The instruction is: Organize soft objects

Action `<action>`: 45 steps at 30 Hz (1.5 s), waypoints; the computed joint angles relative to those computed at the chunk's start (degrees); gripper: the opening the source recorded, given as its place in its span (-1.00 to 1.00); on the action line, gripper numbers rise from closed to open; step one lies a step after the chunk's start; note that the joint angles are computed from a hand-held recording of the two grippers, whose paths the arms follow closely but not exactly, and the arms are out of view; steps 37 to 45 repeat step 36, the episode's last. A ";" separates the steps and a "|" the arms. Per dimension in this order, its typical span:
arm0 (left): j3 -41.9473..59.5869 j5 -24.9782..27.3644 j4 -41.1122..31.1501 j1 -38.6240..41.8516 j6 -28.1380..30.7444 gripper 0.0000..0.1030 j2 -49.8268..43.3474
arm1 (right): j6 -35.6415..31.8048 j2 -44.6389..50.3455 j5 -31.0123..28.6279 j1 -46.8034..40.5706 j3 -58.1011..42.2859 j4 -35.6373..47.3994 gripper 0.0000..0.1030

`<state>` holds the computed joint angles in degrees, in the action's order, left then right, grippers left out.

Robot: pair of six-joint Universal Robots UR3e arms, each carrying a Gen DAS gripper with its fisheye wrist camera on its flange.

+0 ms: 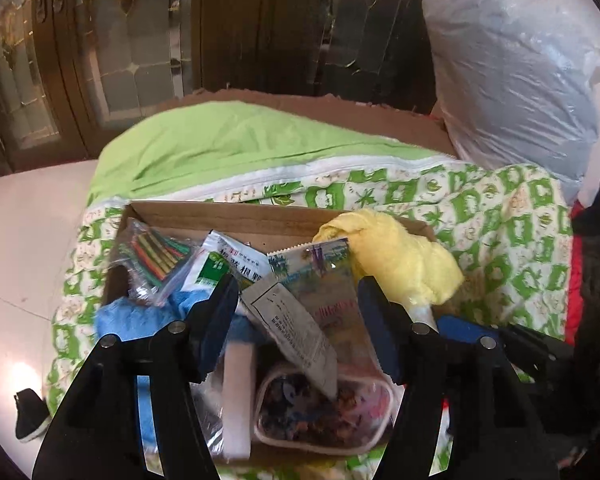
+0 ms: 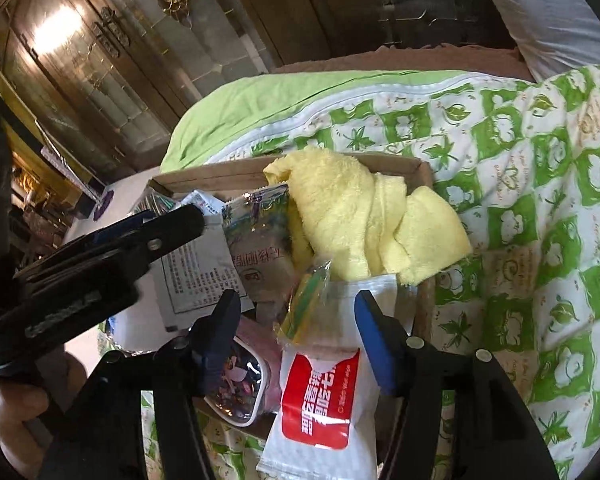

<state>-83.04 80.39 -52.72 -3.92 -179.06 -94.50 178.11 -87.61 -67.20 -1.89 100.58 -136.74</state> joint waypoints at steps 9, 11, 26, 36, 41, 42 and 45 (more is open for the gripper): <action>-23.03 5.83 -0.21 -1.22 1.68 0.58 25.45 | -0.40 -14.39 -0.27 -2.26 9.82 6.81 0.55; -28.73 10.03 1.29 -2.52 0.77 0.58 31.91 | -0.55 -17.12 -1.48 -1.40 12.13 6.65 0.59; -35.50 32.96 2.02 -18.90 -9.34 0.58 44.81 | 2.28 -40.94 -9.97 2.38 27.72 8.22 0.60; -34.01 35.56 -3.34 -23.86 -13.11 0.58 47.99 | 3.72 -45.80 -13.29 6.91 27.09 11.96 0.60; -34.01 35.56 -3.34 -23.86 -13.11 0.58 47.99 | 3.72 -45.80 -13.29 6.91 27.09 11.96 0.60; -34.01 35.56 -3.34 -23.86 -13.11 0.58 47.99 | 3.72 -45.80 -13.29 6.91 27.09 11.96 0.60; -34.01 35.56 -3.34 -23.86 -13.11 0.58 47.99 | 3.72 -45.80 -13.29 6.91 27.09 11.96 0.60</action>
